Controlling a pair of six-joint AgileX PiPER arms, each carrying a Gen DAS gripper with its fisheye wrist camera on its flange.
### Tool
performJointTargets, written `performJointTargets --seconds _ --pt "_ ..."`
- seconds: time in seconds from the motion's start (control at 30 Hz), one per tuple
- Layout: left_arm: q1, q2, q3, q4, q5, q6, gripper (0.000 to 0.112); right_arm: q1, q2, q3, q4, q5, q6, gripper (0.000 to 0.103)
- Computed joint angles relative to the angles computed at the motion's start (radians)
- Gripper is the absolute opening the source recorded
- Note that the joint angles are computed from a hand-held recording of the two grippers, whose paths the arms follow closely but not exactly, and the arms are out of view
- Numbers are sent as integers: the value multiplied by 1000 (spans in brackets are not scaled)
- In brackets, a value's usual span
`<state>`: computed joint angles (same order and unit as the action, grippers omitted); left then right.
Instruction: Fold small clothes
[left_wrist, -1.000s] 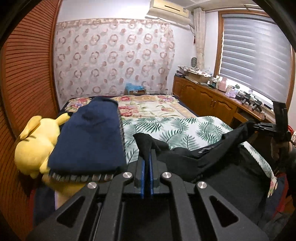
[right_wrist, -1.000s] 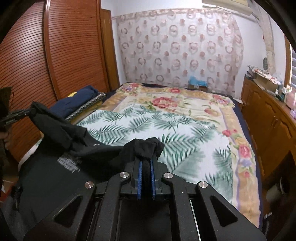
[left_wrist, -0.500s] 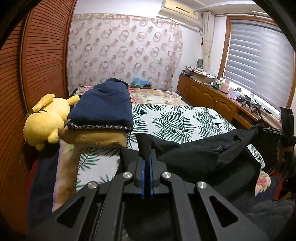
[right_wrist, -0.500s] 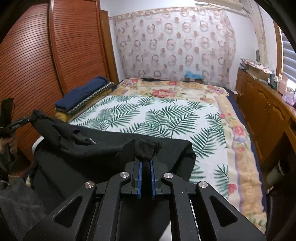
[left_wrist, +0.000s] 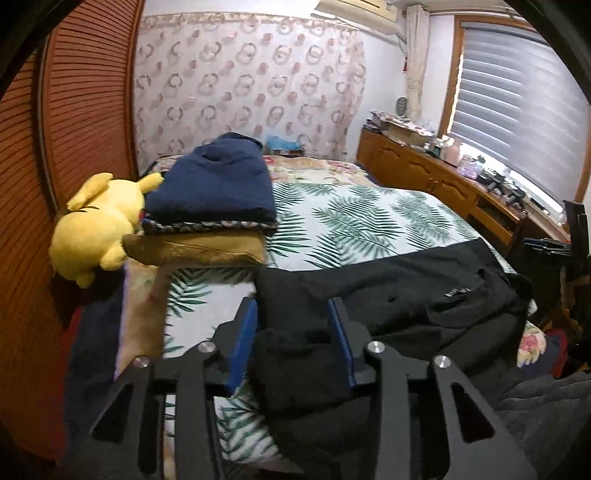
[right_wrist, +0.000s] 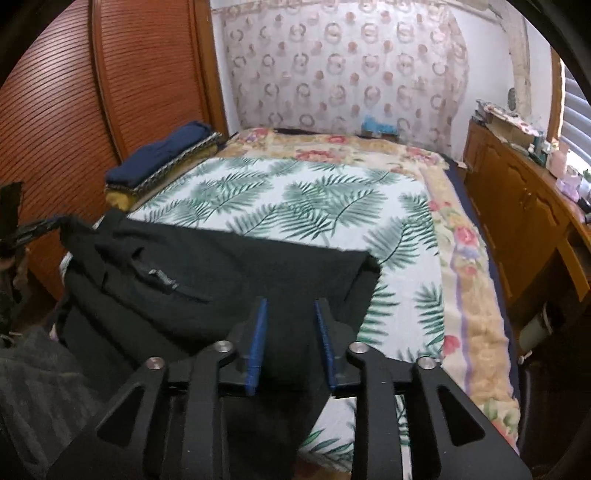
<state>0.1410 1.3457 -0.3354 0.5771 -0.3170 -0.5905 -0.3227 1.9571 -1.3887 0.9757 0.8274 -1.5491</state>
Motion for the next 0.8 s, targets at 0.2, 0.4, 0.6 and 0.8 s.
performJointTargets --seconds 0.2,0.4,0.6,0.8 --pt "4 87 -73 -52 21 55 53 53 91 -96 -11 -94 57 54" --pt "-16 211 -177 -158 49 168 53 115 241 -242 -84 -138 164 55" --pt "-6 333 -291 -118 94 135 53 150 363 -379 -200 -176 328 55" --pt "4 420 -382 -16 141 32 53 150 370 -381 -219 -196 349 60"
